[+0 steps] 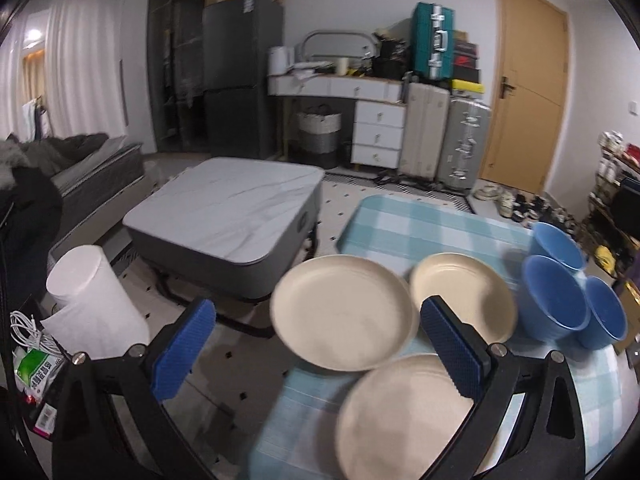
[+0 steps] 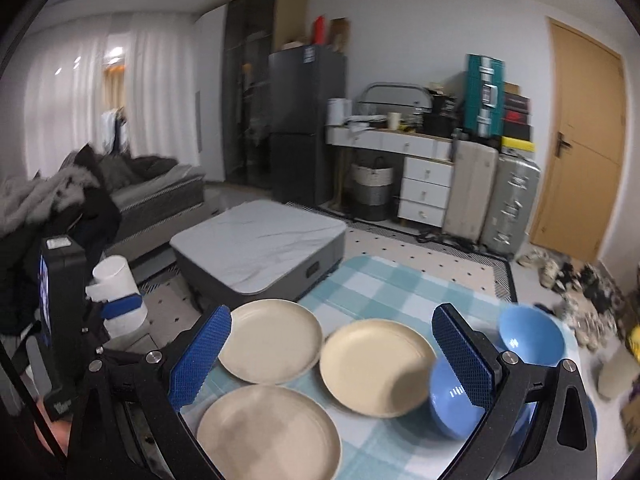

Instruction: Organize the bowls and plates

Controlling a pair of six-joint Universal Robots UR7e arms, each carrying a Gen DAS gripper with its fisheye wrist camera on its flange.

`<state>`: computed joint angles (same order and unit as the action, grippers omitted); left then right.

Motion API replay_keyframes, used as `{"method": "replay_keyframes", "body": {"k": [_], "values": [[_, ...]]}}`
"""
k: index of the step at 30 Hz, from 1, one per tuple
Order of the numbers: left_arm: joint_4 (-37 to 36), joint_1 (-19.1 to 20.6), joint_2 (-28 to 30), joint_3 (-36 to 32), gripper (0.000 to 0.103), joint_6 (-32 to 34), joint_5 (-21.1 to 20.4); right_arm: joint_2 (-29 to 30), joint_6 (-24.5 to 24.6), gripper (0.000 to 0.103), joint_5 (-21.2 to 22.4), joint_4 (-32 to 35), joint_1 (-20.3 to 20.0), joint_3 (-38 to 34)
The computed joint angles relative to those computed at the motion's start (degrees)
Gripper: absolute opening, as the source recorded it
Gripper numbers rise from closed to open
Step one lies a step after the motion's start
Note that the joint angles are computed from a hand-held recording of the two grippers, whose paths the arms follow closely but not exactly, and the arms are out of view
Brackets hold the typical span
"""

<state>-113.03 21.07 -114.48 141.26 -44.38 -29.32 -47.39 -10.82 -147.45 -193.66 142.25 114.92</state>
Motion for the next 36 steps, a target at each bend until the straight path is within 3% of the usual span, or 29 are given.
{"method": "replay_keyframes", "body": {"k": [7, 10, 15, 17, 22, 24, 26, 36], "values": [[-15.9, 13.2, 6.6, -1.0, 0.103, 11.8, -3.3, 4.5, -0.9, 0.103, 8.0, 10.2, -7.6, -8.2], [-19.5, 17.4, 9.6, -1.6, 0.103, 14.2, -4.9, 5.8, -0.4, 0.101, 12.2, 13.9, -11.1, -11.5], [-25.1, 23.6, 14.5, -2.9, 0.103, 18.1, -8.6, 9.2, -3.2, 0.097, 12.9, 16.2, -14.7, -17.4], [-28.1, 25.8, 16.2, -3.4, 0.103, 20.8, -9.9, 10.3, -3.6, 0.095, 15.3, 19.5, -16.5, -20.2], [-30.7, 29.1, 19.6, -4.9, 0.103, 23.5, -12.9, 14.9, -6.9, 0.09, 14.4, 26.1, -19.6, -26.8], [-30.4, 30.1, 20.2, -5.4, 0.103, 23.9, -13.5, 16.2, -6.5, 0.079, 14.7, 31.0, -21.2, -28.8], [-30.3, 31.0, 20.8, -5.8, 0.103, 24.0, -14.5, 17.5, -6.0, 0.077, 14.2, 34.8, -22.6, -30.5], [-32.5, 34.1, 23.4, -6.9, 0.102, 26.2, -17.2, 21.7, -10.2, 0.072, 8.9, 36.7, -25.2, -31.2]]}}
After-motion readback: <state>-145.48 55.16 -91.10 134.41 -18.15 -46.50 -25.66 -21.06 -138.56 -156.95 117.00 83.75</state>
